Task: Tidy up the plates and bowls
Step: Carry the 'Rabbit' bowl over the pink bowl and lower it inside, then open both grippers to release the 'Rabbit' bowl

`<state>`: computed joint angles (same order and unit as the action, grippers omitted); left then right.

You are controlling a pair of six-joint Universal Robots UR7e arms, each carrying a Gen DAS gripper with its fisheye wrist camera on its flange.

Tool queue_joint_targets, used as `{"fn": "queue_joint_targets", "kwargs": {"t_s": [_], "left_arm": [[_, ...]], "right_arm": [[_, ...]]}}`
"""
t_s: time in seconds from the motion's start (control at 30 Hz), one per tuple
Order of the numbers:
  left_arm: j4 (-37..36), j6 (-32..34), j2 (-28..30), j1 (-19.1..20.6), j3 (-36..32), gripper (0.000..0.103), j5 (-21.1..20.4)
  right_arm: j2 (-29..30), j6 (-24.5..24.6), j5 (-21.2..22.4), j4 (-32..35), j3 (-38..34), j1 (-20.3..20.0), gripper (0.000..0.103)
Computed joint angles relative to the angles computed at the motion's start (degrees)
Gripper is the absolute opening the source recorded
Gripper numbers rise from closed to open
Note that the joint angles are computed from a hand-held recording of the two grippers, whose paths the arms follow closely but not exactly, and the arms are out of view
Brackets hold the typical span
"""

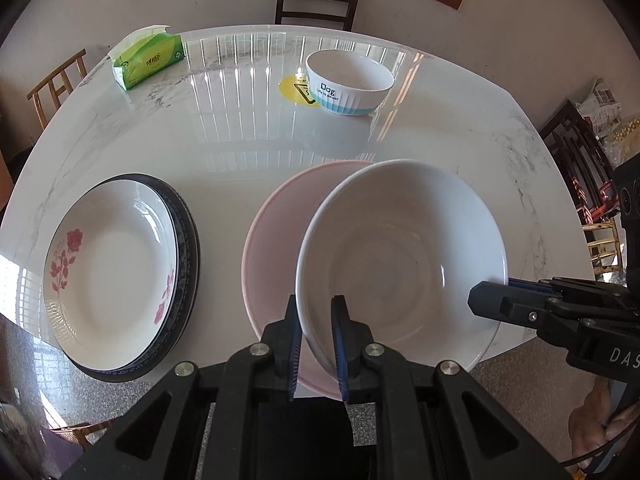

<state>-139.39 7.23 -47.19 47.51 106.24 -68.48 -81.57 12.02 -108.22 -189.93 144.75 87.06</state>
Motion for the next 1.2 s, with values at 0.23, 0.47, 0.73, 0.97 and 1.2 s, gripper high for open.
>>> {"fn": "queue_joint_targets", "kwargs": {"t_s": [0.23,0.47,0.73,0.97,1.2], "left_arm": [[0.11,-0.04,0.62,0.18,-0.45,0.015,0.78],[-1.27,0.67,0.98,0.16,0.04,0.015,1.45],[-1.31,1.41,1.26,0.04,0.17,0.023,1.74],[-1.52,1.85,1.22,-0.48,0.21,0.037,2.13],[-3.54,3.09,-0.02,-1.02,0.39,0.044,1.35]], "right_arm": [[0.79,-0.36,0.4,0.0,-0.25,-0.58,0.018],[1.53,-1.0,-0.45,-0.86,-0.33,-0.38,0.019],[2.79,-3.14,-2.63,-3.09,-0.26,0.7,0.021],[4.02,-5.02,-4.47,-4.41,-0.66,1.86,0.026],[4.33,-6.67,-3.89,-7.35,-0.1,1.61,0.03]]}}
